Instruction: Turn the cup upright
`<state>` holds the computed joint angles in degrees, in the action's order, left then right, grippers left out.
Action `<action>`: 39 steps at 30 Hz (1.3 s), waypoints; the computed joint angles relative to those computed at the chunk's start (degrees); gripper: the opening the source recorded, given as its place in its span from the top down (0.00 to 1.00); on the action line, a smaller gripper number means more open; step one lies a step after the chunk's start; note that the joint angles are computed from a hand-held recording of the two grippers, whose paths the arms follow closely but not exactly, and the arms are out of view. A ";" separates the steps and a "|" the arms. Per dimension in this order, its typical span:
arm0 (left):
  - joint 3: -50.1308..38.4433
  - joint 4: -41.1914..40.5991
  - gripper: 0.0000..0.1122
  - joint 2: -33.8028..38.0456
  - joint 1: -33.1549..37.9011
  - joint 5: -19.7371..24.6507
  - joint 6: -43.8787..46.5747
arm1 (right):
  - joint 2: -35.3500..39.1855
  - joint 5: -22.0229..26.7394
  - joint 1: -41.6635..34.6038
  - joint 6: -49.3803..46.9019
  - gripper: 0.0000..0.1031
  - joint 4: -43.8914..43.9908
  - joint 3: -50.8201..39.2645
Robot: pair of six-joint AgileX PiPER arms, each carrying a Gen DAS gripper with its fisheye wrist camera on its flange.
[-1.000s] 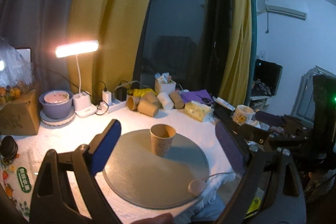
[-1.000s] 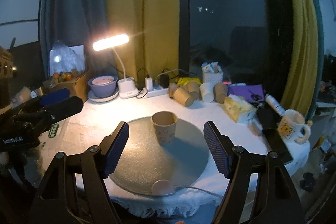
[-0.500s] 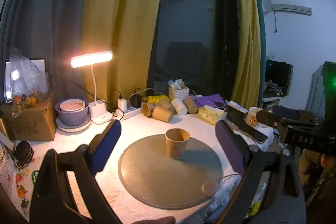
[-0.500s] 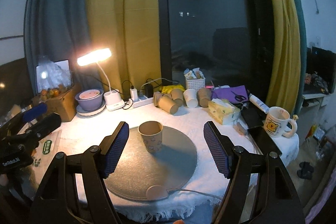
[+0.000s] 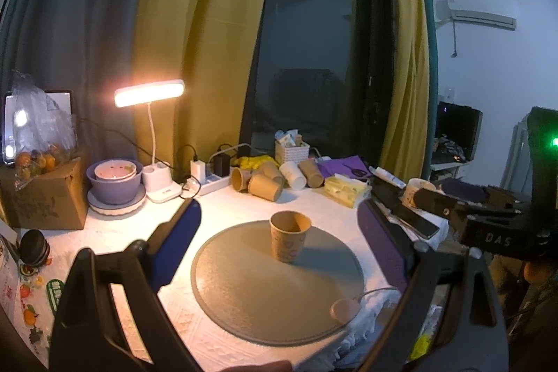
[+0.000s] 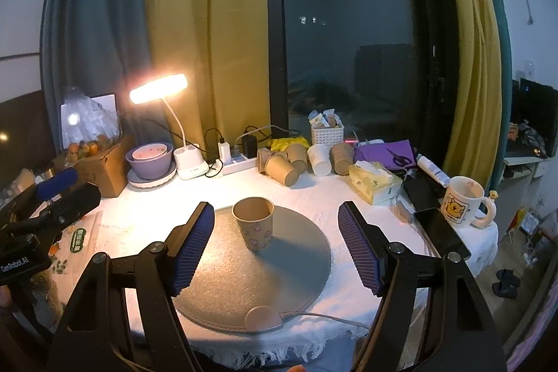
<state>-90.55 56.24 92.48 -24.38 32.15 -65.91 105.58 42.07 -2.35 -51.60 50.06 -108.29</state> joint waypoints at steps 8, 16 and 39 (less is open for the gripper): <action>-0.05 0.19 0.18 0.00 -0.31 0.07 -0.22 | -0.10 0.27 0.09 -0.15 0.26 0.20 0.16; -0.51 0.52 0.18 0.45 -0.70 0.14 -0.55 | -0.42 0.15 0.42 0.05 0.26 -0.15 0.57; -0.26 0.75 0.18 0.47 -1.14 0.30 -1.06 | -0.74 -0.11 1.16 0.20 0.26 -0.62 1.39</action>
